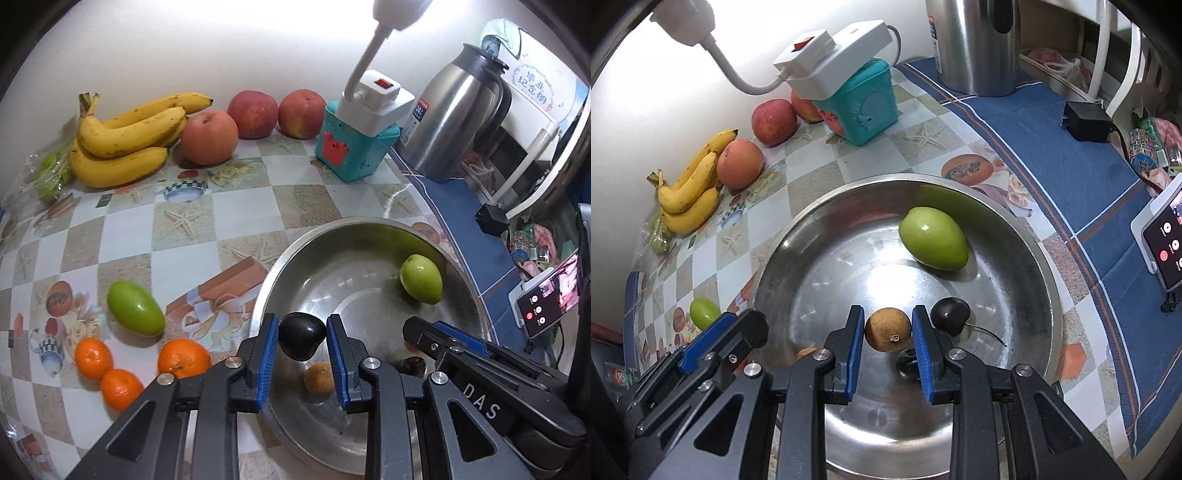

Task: Organize fruits
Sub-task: 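Carry the black plum into the steel bowl and release while the right gripper releases the kiwi there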

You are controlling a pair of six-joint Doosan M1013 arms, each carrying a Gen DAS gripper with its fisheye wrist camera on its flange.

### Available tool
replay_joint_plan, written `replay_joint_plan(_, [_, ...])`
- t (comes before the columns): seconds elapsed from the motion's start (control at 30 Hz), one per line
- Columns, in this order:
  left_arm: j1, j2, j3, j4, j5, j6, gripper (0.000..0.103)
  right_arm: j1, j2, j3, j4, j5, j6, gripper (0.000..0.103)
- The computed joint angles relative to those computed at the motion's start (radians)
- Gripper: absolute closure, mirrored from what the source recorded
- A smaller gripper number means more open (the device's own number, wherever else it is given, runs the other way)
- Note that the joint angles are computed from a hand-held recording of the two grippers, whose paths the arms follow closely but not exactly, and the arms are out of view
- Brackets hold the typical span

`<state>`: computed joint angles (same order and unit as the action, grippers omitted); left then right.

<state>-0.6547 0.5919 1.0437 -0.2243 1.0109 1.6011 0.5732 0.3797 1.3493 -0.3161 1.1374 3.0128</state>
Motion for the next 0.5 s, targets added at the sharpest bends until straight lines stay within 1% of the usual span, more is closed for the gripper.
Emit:
replay_joint_plan(0.2, [-0.006, 0.01, -0.001, 0.009, 0.001, 0.004, 0.074, -0.008, -0.004, 0.019, 0.011, -0.019, 0.017, 0.075])
replay_joint_plan(0.27, [-0.009, 0.009, 0.003, 0.021, -0.009, 0.004, 0.074, -0.009, -0.004, 0.021, 0.014, -0.025, 0.016, 0.075])
replay_joint_plan(0.5, [-0.014, 0.015, 0.006, 0.034, -0.009, 0.001, 0.074, -0.01, 0.001, 0.018, 0.019, -0.019, 0.007, 0.075])
